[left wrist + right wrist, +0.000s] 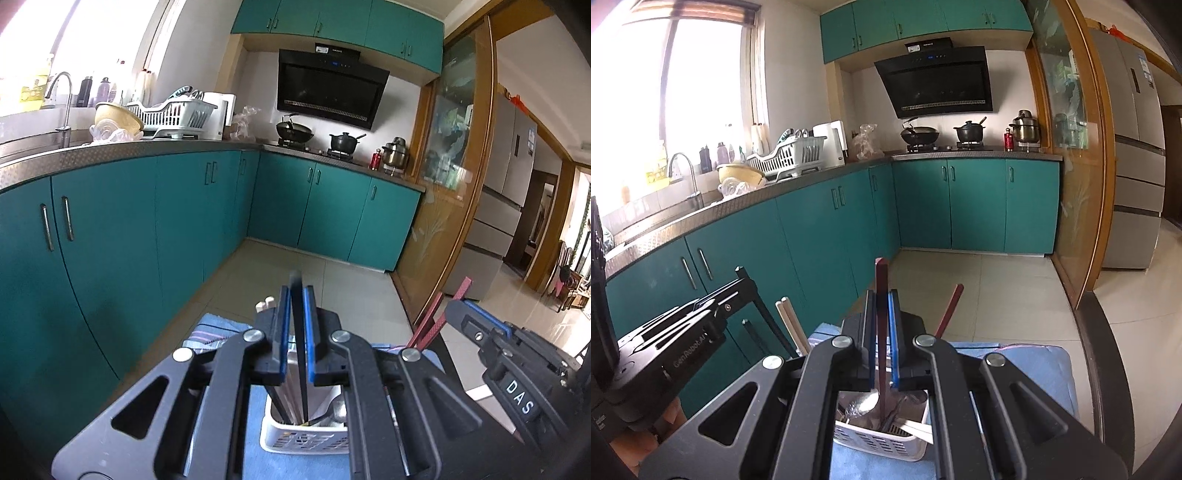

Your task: Organize utensils

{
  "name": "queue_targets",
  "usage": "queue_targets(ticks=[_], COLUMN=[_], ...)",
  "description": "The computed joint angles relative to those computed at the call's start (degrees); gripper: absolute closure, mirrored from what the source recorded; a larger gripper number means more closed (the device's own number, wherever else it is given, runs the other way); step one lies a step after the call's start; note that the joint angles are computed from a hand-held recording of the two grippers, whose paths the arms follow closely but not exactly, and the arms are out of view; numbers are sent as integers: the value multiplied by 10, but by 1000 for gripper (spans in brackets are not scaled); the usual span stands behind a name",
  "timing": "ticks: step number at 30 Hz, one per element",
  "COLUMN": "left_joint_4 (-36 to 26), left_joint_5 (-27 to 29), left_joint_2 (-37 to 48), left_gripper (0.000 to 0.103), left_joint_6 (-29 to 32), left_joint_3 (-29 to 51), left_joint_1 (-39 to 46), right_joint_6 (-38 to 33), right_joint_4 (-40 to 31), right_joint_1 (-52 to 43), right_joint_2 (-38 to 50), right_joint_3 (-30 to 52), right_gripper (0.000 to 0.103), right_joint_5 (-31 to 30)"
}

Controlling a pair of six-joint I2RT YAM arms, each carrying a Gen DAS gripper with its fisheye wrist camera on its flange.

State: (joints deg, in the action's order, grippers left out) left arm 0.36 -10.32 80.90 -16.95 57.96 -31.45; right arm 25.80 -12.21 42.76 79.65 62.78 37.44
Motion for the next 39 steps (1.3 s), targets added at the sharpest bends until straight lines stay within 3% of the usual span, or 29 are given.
queue_targets(ticks=[4, 7, 9, 11, 14, 17, 20, 23, 25, 31, 35, 39], left_joint_4=[-4, 2, 5, 5, 4, -1, -18, -50, -85, -179, -249, -305], left_joint_5=[1, -4, -18, -46, -85, -120, -167, -219, -255, -320, -371, -424], left_joint_2=[-16, -45, -71, -99, -146, -205, -253, -305, -344, -444, -482, -494], left_gripper=[85, 73, 62, 52, 39, 26, 20, 16, 13, 7, 5, 4], left_joint_6=[6, 6, 12, 24, 44, 51, 50, 49, 39, -8, -51, -89], left_joint_3=[-16, -43, -65, -88, -127, -177, -211, -245, -267, -315, -324, -319], left_joint_1=[0, -1, -8, -22, -49, -82, -119, -167, -208, -291, -352, -416], right_joint_6=[22, 27, 25, 25, 23, 66, 177, 397, 558, 863, 926, 935], right_joint_4=[-11, -16, -14, -9, -12, -64, -166, -360, -495, -712, -754, -765], right_joint_1=[7, 25, 52, 87, 145, 207, 264, 317, 350, 447, 481, 494], right_joint_2=[-27, -58, -87, -117, -155, -183, -188, -149, -108, 6, 52, 85], right_joint_3=[-20, -39, -58, -80, -107, -127, -134, -110, -88, -60, -39, -15], right_gripper=[77, 75, 66, 47, 29, 11, 3, 3, 3, 3, 3, 3], right_joint_5=[13, 40, 77, 123, 199, 273, 324, 352, 337, 289, 268, 259])
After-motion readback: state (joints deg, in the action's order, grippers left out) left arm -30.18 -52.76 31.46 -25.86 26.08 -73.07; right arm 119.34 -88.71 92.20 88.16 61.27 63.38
